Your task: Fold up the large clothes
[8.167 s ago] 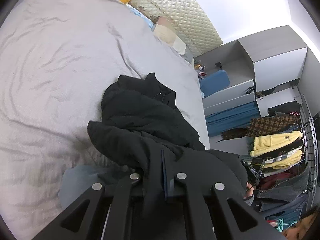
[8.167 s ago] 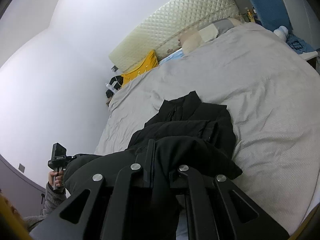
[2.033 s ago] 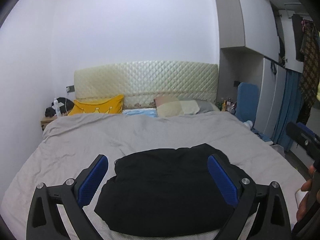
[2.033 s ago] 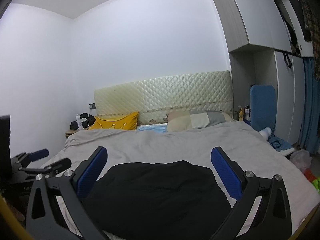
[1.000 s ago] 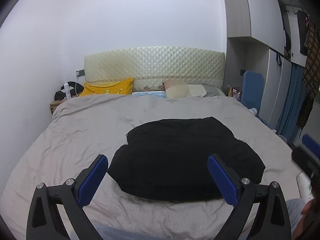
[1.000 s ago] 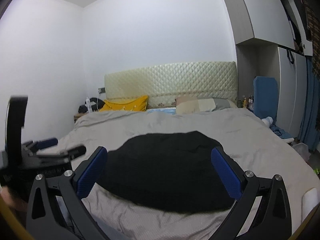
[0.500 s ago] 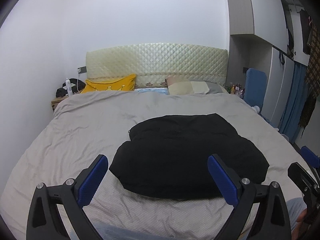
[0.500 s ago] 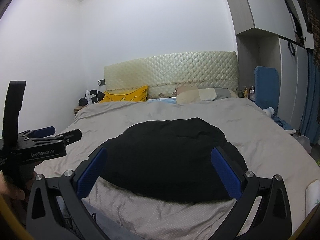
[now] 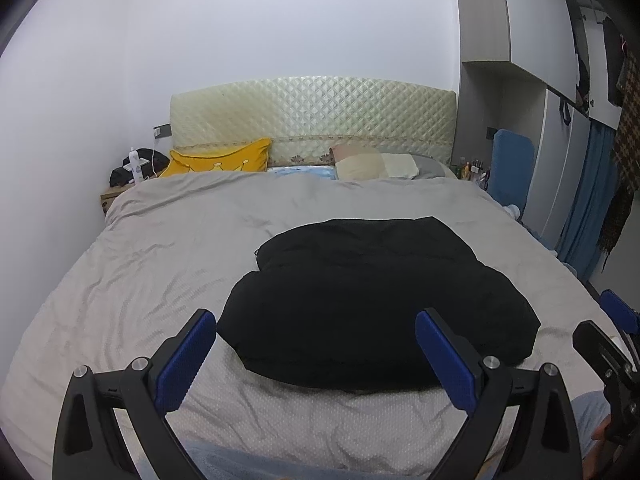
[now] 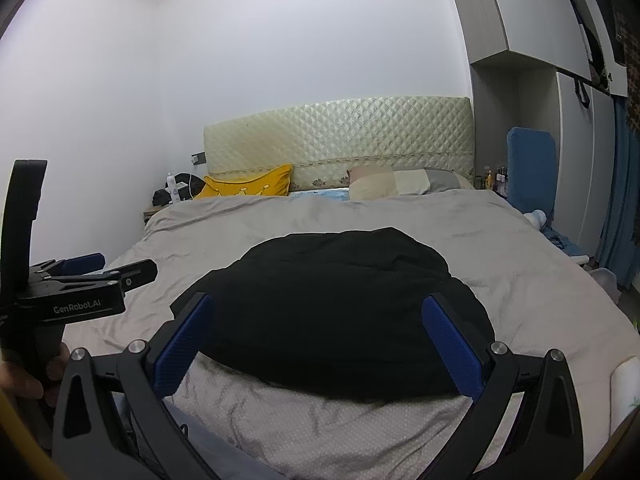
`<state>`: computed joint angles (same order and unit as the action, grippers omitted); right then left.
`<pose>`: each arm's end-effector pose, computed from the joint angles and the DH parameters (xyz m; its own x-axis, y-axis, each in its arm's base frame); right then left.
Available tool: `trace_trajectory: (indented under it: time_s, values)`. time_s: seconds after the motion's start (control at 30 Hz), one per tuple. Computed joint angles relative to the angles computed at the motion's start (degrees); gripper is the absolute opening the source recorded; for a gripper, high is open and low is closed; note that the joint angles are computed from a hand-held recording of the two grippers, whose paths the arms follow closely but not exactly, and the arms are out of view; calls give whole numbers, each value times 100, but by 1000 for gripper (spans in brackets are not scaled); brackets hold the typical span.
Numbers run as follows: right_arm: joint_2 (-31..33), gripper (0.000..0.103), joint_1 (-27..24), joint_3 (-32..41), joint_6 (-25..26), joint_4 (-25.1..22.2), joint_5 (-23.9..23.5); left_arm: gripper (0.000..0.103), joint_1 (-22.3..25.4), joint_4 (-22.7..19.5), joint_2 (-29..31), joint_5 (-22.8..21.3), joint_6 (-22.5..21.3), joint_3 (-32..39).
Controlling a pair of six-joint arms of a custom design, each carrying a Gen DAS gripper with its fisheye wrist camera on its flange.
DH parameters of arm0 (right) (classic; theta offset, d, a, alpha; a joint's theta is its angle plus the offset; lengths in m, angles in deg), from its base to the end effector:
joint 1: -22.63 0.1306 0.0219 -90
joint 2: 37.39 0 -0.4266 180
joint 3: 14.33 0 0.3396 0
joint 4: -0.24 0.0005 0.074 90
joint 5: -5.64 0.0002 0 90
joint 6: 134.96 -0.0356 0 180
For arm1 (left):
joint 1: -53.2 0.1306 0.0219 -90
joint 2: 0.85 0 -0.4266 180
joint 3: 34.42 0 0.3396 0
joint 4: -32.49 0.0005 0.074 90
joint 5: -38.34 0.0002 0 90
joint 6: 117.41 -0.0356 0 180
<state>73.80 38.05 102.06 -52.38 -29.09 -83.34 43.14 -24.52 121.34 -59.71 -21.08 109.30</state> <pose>0.5924 0.1622 0.5141 -0.4231 0.0172 -0.9059 -0.1972 0.9741 0.1106 0.6446 -0.1098 0.5527 -0.5747 -0.0089 -0.8183 -0.0027 1.0000 -0.0090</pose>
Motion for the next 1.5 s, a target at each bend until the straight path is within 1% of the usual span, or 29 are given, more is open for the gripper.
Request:
trace_trajectory:
  time_s: [0.37,0.7,0.8,1.03,1.17,1.27,1.5]
  values:
    - [12,103,17,11,-11,-58,40,101,-27,170,-123,-18,42,-260]
    - [-7,103,14,-33,-44,-42,78,101,-34,106,-115,-23,119,-253]
    - [2,103,11,-21,-43,-57,73,101,-40,44,-66,-26,94,-151]
    - [37,103,7,48,-39,-121,98,101,-61,70,-93,5,87,-205]
    - [49,103,13,56,-51,-126,124,101,-73,145,-145,9,68,-308]
    - [64,103,15,85,-69,-146,124,101,-79,286,-223,16,78,-454]
    - [44,103,61,8,-58,-96,178,101,-92,385,-277,6,64,-569]
